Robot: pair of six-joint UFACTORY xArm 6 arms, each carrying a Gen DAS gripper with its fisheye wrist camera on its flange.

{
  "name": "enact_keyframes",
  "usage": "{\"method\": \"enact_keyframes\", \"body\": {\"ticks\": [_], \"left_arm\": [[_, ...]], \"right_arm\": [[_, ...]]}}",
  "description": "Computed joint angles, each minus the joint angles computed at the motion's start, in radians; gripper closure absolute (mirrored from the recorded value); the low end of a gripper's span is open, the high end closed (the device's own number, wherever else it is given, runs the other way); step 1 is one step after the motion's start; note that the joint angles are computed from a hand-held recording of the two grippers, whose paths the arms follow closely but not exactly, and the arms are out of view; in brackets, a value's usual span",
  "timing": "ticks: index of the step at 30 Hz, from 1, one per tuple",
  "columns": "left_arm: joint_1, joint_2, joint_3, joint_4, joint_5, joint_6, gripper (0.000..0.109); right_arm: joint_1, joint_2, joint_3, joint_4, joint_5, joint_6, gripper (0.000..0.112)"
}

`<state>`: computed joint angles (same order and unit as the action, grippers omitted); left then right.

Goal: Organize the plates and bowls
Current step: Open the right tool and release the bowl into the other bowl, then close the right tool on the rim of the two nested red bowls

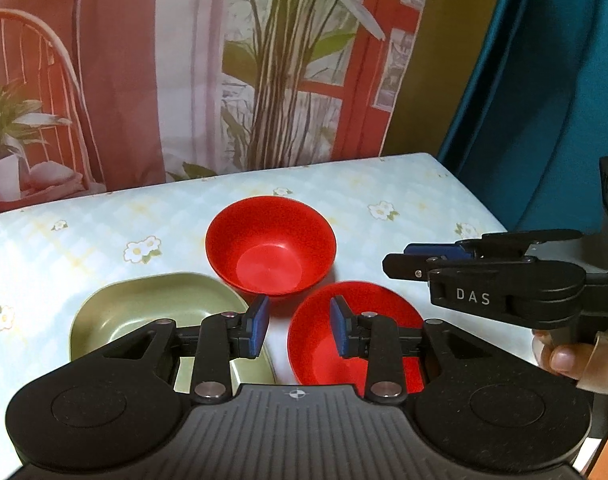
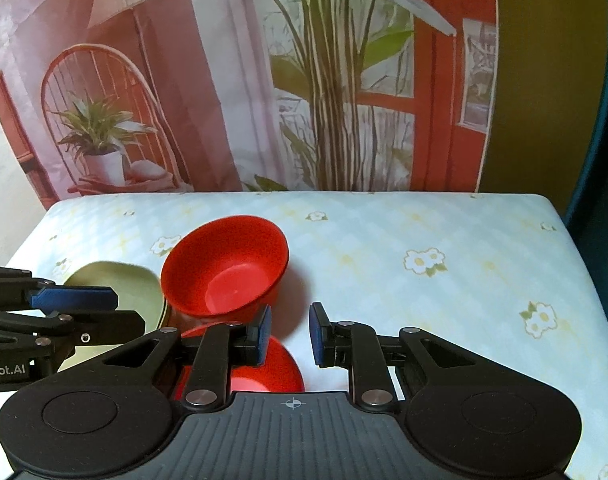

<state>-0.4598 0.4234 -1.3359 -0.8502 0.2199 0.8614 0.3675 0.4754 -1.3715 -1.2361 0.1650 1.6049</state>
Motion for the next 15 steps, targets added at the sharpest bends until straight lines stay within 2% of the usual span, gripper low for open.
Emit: {"method": "enact_keyframes", "body": {"ticks": [7,15], "left_arm": [[-0.002,-0.026,0.037,-0.053,0.006,0.025,0.073],[0.001,-0.025,0.046,-0.075,0.03,0.023,0.073]], "right_arm": [[0.001,-0.042,0.058,-0.133,-0.003,0.133,0.093],[-0.005,-0.058,0.102,-0.21,-0.019,0.237,0.093]]}}
